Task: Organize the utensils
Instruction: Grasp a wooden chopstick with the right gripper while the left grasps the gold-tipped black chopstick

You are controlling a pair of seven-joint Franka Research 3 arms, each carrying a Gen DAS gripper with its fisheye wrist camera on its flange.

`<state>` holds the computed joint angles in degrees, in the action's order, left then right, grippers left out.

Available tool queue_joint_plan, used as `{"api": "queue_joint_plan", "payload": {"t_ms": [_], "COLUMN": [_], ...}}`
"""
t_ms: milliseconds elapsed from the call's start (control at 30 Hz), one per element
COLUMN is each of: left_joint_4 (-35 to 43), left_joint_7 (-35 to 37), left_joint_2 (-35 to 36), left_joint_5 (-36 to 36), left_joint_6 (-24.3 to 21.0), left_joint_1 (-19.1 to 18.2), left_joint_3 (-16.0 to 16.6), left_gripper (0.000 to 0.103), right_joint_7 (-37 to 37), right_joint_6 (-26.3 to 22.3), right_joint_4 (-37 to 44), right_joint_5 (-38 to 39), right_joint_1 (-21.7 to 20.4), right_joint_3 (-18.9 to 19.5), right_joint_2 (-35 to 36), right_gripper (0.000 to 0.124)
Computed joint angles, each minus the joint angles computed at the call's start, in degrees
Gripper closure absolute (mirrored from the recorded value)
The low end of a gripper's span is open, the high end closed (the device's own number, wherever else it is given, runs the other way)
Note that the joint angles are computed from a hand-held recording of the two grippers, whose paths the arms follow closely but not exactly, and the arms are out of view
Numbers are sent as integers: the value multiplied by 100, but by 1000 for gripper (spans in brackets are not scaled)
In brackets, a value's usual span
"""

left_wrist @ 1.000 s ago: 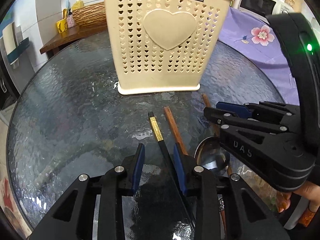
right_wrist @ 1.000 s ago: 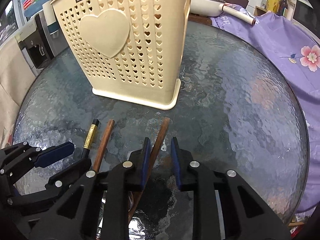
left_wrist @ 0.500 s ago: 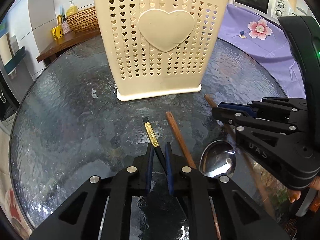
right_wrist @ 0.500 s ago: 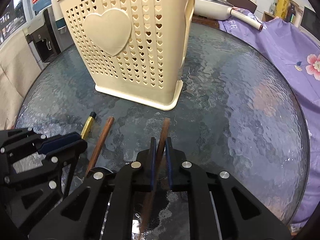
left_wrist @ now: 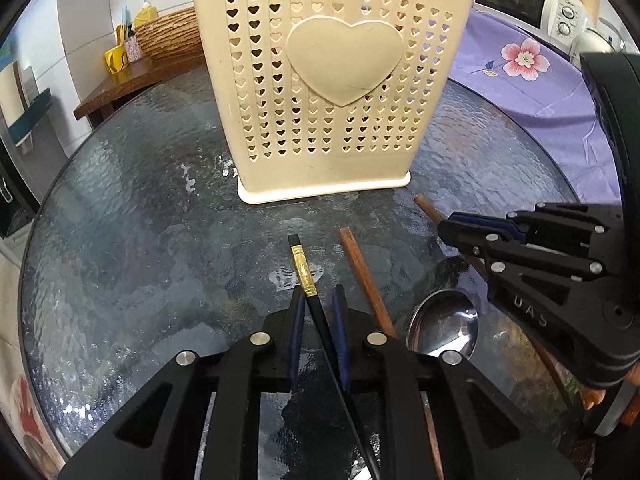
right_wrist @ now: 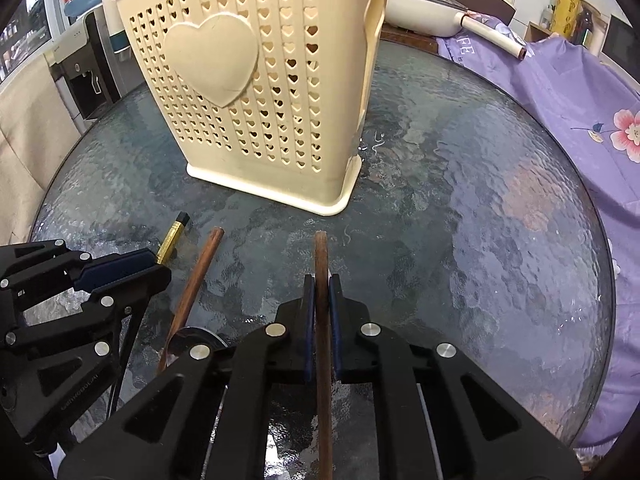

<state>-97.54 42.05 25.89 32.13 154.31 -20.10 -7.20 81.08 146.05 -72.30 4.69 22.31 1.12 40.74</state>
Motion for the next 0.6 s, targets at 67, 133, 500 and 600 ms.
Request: {"api": "queue_joint_plan", "payload": {"t_ms": [67,133,500,600], "left_joint_4": [74,157,279,297], "left_joint_7": [45,80,48,-16], "left_joint_2": [39,83,156,154], "left_joint_5": [-26,-20,103,167], "left_joint_6": [-59,-137,-236,-309], "left_joint_1": [6,-17,-125,-164], "left_joint_3": [-9,-6,39,68], "left_gripper": [87,87,94,95], "right_joint_7": [23,62,-17,-80], "right_joint_6": [-26,-46,32,76], "right_joint_4": [26,30,-52,-97], "right_joint_5": [-31,-74,-81,-61], "right_joint_1": [26,58,30,19], "right_joint_3": [-26,-55,-2,8], "right_joint_2": [11,10,-31,-49], "right_gripper": [116,116,116,116]}}
